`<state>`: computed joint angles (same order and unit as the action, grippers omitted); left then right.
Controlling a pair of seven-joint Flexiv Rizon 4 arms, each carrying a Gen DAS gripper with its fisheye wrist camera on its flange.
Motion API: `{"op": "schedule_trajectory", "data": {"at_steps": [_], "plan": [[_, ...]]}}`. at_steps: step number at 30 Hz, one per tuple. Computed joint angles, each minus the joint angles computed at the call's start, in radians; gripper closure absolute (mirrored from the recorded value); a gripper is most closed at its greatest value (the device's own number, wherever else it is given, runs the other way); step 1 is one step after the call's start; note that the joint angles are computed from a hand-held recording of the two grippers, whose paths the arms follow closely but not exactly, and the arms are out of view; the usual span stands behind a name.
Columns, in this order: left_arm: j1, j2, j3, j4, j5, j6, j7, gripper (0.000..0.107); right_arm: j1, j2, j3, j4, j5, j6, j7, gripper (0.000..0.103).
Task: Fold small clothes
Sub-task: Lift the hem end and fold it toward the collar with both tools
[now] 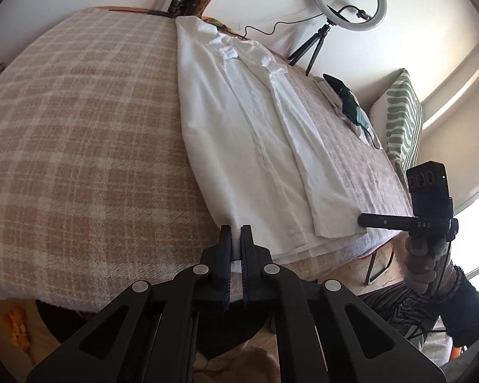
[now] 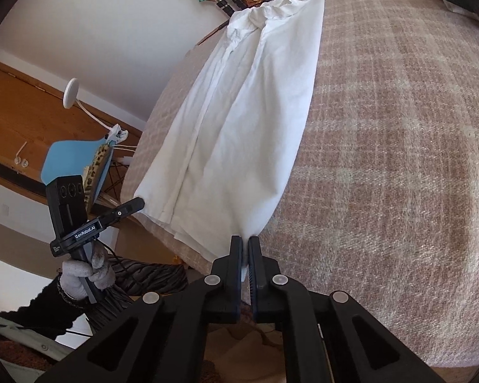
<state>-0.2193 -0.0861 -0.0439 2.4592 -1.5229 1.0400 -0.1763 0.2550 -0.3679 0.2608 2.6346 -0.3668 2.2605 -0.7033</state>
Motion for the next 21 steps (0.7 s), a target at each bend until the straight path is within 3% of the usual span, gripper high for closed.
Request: {"op": "schedule_trajectory", "data": {"at_steps": [10,16,21], "plan": [[0.012,-0.047,-0.014,-0.124,-0.018,-0.015,-0.017,0.103,-0.031,0.037,-0.024,-0.036,-0.005,0.044,0.014,0.102],[0.027,-0.120,-0.031,-0.231,-0.003,0.005,-0.043,0.103,-0.069,0.050,-0.045,-0.115,-0.038,-0.020,0.053,0.102],[0.048,-0.204,-0.051,-0.323,0.033,0.034,-0.099,0.103,-0.109,0.004,-0.049,-0.209,-0.073,-0.058,0.096,0.102]]}}
